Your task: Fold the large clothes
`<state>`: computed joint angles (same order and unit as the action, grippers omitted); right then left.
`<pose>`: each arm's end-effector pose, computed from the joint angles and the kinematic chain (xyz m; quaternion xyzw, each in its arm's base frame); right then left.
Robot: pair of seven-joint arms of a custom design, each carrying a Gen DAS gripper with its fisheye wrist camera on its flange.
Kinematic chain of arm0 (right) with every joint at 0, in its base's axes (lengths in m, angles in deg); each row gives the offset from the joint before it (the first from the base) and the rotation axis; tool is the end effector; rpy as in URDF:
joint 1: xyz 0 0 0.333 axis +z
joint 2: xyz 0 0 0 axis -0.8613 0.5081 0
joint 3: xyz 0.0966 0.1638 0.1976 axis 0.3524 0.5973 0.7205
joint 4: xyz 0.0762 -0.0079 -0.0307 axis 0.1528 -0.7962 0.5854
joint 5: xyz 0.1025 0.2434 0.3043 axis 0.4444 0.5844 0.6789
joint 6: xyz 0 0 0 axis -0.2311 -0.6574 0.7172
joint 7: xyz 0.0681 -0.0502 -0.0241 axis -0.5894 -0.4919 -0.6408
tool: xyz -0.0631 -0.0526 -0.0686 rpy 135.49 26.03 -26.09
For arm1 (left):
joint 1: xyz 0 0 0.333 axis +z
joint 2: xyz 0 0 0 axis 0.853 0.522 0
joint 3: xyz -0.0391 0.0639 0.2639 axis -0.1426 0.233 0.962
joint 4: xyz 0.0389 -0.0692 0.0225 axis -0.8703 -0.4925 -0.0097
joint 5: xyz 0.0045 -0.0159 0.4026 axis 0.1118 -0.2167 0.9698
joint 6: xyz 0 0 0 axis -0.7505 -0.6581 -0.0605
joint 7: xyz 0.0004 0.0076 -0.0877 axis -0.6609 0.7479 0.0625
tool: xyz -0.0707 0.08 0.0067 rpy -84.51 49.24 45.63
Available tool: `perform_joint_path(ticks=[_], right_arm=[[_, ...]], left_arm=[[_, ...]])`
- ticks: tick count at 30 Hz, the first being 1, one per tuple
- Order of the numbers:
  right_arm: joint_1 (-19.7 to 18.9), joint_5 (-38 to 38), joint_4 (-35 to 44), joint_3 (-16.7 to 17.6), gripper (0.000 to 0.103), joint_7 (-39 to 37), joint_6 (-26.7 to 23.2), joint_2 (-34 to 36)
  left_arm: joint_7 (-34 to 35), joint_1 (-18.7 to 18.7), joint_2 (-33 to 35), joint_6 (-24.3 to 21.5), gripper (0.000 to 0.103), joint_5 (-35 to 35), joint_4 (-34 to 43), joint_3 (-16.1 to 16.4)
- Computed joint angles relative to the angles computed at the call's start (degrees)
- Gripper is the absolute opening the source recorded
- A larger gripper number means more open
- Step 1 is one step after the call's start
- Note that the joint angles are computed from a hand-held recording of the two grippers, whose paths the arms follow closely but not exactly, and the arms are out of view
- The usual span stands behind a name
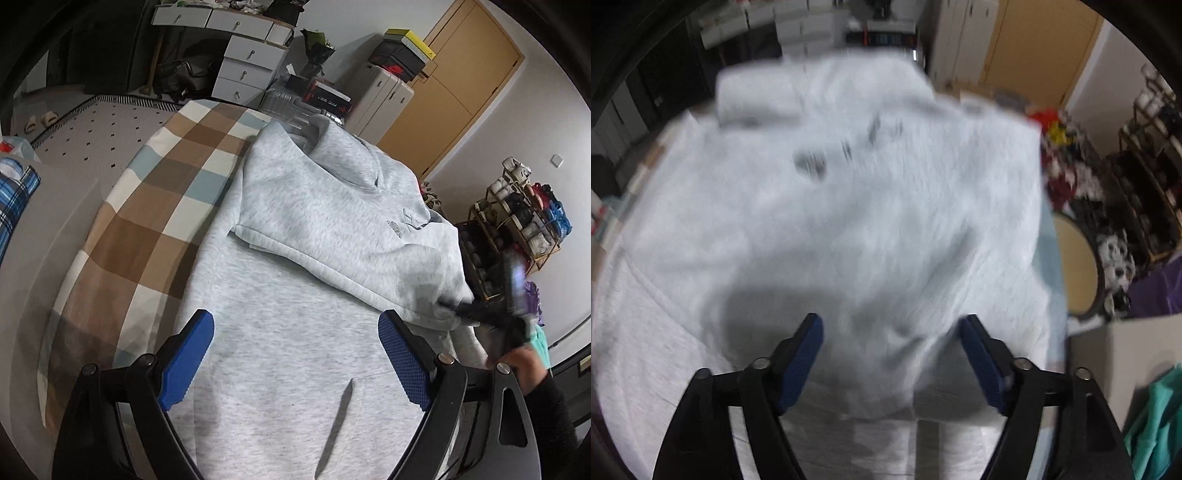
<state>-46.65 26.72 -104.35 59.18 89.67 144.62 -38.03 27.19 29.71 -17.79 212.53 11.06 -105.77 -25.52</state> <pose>0.5985 0.1541 0.4245 -0.8439 0.5117 -0.1025 0.1242 0.2471 -0.3926 0.5299 -0.8133 0.4503 -0.3402 0.1416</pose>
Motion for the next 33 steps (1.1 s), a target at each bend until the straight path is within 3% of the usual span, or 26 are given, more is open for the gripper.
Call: perform_joint_path(ticks=[1,2,5,7,10,11,13,15,17,19,20,22,24,26,28,30,33], right_arm=[[0.41,-2.41,0.1,-0.01,0.093,0.73,-1.22,1.25],[0.34,-1.51,-0.76,0.16,0.095,-0.24,0.76,0.49],[1.0,-3.33,-0.8,0.33,0.092,-0.09,0.97,0.72],[0.71,-0.22,-1.89,0.52,0.086,-1.01,2.77,-0.52],[0.08,9.39,-4.3,1.02,0.084,-3.38,7.63,-2.96],[0.28,11.28,-4.08,1.29,0.08,-3.4,8.1,-2.99],[0.8,14.99,-2.43,1.95,0.037,-5.53,7.0,-2.29],[2.43,11.01,1.98,2.52,0.03,-0.76,1.17,1.23],[4.02,7.27,2.75,2.71,0.031,1.25,0.12,3.32],[5.82,1.12,-1.15,2.4,0.034,3.97,6.46,2.08],[6.38,-1.46,-1.7,2.23,0.034,5.41,6.73,1.84],[6.02,-0.58,-0.93,2.15,0.034,6.25,4.04,1.84],[4.41,5.89,0.76,2.41,0.034,2.99,-0.38,1.78],[3.66,8.33,1.81,2.32,0.041,0.76,-1.23,1.41],[3.41,8.15,2.13,2.04,0.063,0.03,1.54,0.59],[3.13,8.34,3.33,1.86,0.075,-0.26,4.96,0.68],[3.85,5.73,12.14,1.65,0.083,2.66,5.8,5.71]], left_arm=[[-0.05,0.15,0.26,-0.31,0.088,0.18,0.35,-0.18],[0.07,0.12,0.21,-0.44,0.088,0.33,0.37,-0.19],[0.75,0.12,0.09,-1.65,0.088,0.95,0.85,-0.43],[1.36,0.12,0.39,-2.98,0.088,1.09,1.42,-0.48],[0.9,0.01,0.11,-2.12,0.088,0.85,0.89,-0.04],[0.63,0.06,0.07,-1.96,0.088,0.75,0.83,-0.03],[0.53,0.15,0.47,-2.96,0.088,0.57,1.42,-0.21],[0.58,-0.11,0.42,-3.15,0.088,0.29,1.34,-0.09],[0.51,-0.47,-0.19,-3.0,0.088,-0.35,0.63,0.36],[0.43,-0.74,-1.22,-3.64,0.088,-0.83,-0.12,0.46],[0.49,-0.91,-1.81,-3.99,0.088,-1.08,-0.51,0.55],[0.5,-1.17,-2.73,-3.81,0.088,-1.48,-1.18,0.7],[0.59,-1.29,-3.51,-3.94,0.088,-1.73,-1.66,0.69],[1.19,-1.39,-3.64,-3.62,0.088,-1.95,-1.84,0.87],[1.95,-1.6,-3.64,-2.92,0.088,-2.7,-2.14,1.49],[1.8,-1.65,-4.07,-1.01,0.088,-3.52,-2.9,1.95],[2.43,-1.62,-4.04,1.05,0.088,-4.42,-3.22,2.39]])
